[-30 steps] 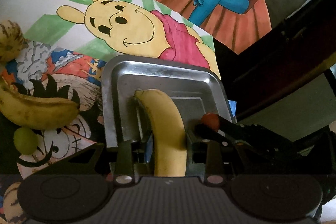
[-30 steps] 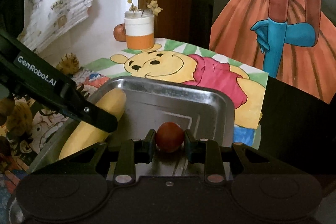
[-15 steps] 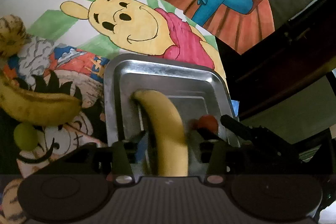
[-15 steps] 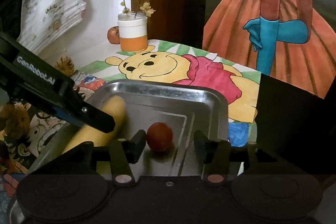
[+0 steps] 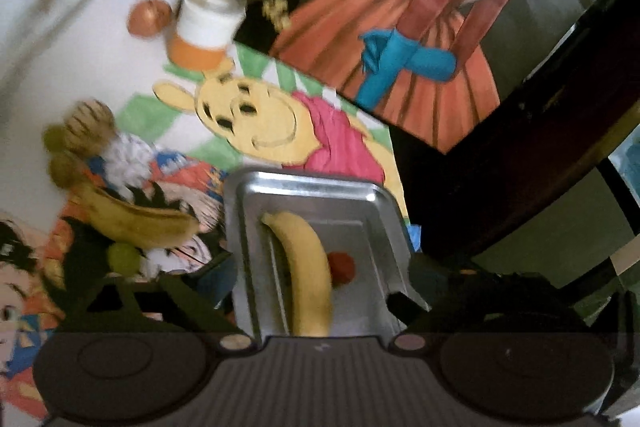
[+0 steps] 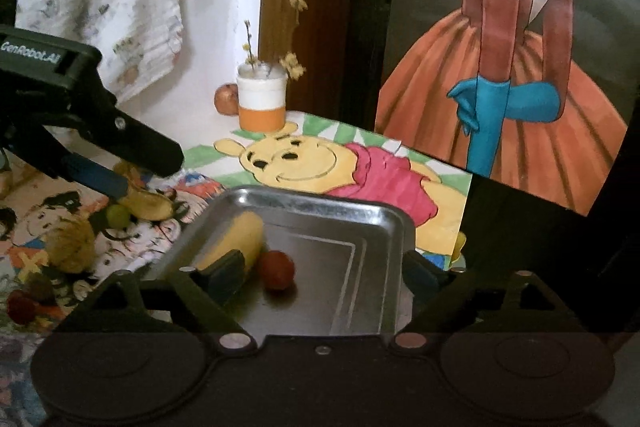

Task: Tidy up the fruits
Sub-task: 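Lift both tools away from the tray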

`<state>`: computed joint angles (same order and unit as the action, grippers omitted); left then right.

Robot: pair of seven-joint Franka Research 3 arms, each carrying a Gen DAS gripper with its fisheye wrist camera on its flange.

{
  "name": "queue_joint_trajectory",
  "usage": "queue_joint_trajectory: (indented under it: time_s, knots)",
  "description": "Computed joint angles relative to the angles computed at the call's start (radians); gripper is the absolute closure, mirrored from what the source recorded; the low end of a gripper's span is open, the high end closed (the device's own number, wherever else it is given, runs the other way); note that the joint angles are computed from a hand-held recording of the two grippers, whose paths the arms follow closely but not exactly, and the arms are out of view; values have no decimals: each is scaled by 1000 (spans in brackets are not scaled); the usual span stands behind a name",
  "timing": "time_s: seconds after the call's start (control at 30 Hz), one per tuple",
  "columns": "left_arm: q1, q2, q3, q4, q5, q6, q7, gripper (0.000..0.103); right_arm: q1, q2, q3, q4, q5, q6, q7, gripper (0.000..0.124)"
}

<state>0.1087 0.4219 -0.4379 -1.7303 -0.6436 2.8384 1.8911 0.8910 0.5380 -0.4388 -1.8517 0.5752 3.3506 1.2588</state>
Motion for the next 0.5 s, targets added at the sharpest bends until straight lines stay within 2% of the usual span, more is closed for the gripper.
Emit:
queue_joint_trajectory:
  time_s: [0.17,0.33,0.43,0.5]
  knots:
    - [37,-119,-40,-149,-82,125,86,1,72,-59,-22,-69,68,58,-33,27]
    - [43,-228,-42,-272,-223,187,192,0,98,-131,21,-140,138,111,-96,26]
    - [8,-285,-3,-346,-245,226,203,0,104,-168,57,-176,183,143,-129,22]
    - [-51,-325,65,-416,-145,271,95,0,115,-188,74,-193,231,159,-156,22]
